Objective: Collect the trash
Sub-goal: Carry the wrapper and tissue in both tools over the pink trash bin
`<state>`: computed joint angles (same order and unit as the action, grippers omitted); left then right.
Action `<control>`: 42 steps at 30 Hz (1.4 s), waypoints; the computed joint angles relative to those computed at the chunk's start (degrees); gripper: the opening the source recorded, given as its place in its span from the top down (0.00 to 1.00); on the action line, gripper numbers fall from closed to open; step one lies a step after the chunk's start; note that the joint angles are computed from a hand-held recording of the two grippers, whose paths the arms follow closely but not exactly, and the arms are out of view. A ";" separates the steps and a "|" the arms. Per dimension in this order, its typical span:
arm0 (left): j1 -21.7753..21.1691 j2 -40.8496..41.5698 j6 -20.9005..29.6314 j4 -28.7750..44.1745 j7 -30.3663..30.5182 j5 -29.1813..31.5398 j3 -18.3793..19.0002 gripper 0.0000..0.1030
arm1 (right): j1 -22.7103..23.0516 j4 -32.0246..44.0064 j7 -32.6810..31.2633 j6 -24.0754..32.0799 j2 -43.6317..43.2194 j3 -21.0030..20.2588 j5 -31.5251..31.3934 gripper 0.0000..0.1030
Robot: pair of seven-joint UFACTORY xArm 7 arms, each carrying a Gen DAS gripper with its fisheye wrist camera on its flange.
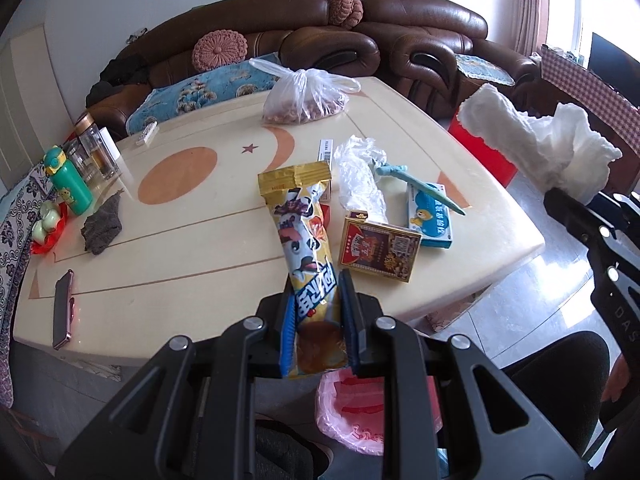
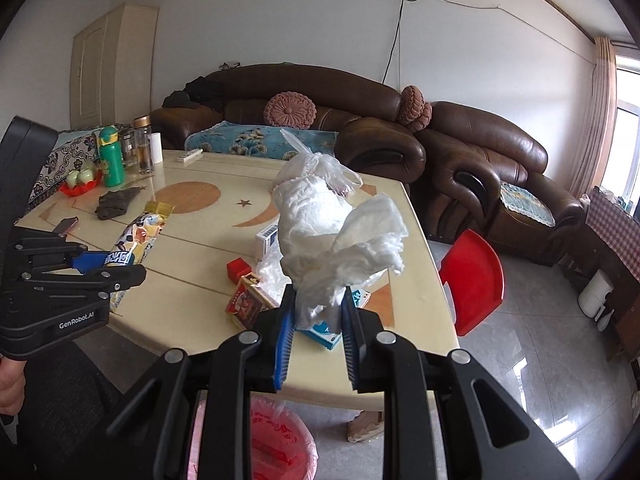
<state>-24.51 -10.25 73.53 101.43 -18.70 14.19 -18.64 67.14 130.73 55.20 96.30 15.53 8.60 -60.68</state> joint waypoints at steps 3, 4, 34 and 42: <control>-0.08 -1.14 0.04 -0.66 0.12 -0.04 -0.14 0.80 | 1.10 0.92 0.14 0.73 0.37 0.33 -0.12 0.79; -0.05 -1.58 0.06 -0.91 0.19 -0.11 -0.21 0.80 | 1.55 1.66 -0.03 1.11 0.79 0.29 -0.16 0.79; 0.97 -13.73 -2.09 -17.71 7.71 -13.72 0.39 0.80 | 1.48 -8.15 7.31 4.37 -3.45 5.75 7.01 0.79; -0.41 -12.99 -1.28 -19.34 10.39 -17.02 0.78 0.80 | -2.66 -12.45 8.20 1.69 -5.12 8.09 12.78 0.79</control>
<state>-24.91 -23.24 72.26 82.09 -8.31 -2.83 -17.86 64.47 118.28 63.40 97.99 10.40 16.69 -47.89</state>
